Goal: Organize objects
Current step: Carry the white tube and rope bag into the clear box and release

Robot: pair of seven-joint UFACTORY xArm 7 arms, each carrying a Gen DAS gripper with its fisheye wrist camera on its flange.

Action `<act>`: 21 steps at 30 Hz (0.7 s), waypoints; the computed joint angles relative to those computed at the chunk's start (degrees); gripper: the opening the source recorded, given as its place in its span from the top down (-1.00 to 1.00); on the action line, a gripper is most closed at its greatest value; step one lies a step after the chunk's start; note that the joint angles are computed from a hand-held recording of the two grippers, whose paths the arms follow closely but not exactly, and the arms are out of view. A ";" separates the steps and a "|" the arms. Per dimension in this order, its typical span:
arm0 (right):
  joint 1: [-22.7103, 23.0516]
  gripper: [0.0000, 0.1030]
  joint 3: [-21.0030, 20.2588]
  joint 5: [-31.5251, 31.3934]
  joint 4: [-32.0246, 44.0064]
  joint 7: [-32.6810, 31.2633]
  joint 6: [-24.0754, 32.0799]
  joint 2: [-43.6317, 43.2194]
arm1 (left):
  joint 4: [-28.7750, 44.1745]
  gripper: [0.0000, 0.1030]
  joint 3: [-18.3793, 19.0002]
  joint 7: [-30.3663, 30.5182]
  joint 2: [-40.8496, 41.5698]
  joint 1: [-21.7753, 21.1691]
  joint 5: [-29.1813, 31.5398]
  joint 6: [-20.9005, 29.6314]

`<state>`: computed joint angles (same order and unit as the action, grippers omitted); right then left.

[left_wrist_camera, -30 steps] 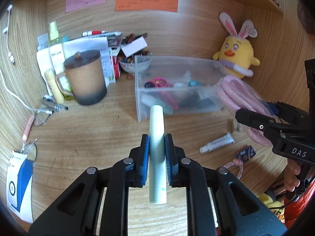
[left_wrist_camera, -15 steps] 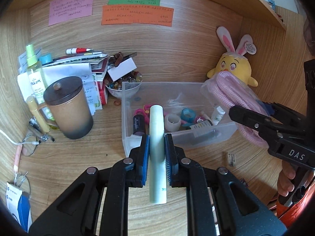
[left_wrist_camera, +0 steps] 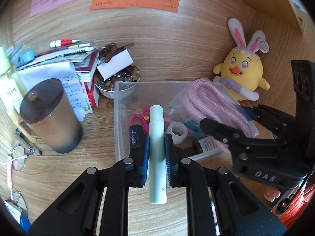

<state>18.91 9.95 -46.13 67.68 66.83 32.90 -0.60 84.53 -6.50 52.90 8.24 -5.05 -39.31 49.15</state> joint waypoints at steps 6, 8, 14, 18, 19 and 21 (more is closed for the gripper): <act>-0.30 -0.06 -1.09 2.17 0.17 -1.93 -1.30 1.84 | 3.16 0.71 -0.62 -3.29 3.36 -0.97 4.11 0.70; -0.40 -0.06 -1.42 3.10 -0.04 -2.34 -2.32 1.93 | 3.82 0.71 -0.95 -3.87 4.15 -0.88 4.46 1.23; 0.09 -0.12 -1.55 2.77 0.69 -2.40 -1.26 2.36 | 2.90 0.70 -1.65 -2.61 3.68 -0.38 2.91 -0.23; -0.02 -0.15 -1.60 3.04 0.24 -2.49 -1.76 1.32 | 1.78 0.47 -1.56 -1.80 2.52 -0.42 2.39 -1.25; -0.09 -0.18 -1.51 2.90 -0.01 -2.35 -1.91 0.84 | 1.49 0.44 -1.49 -1.67 2.19 -0.41 2.17 -1.46; -0.26 -0.34 -1.13 1.55 -0.51 -0.99 -1.92 -0.25 | 0.77 0.33 -1.31 -1.20 1.31 -0.30 1.48 -1.76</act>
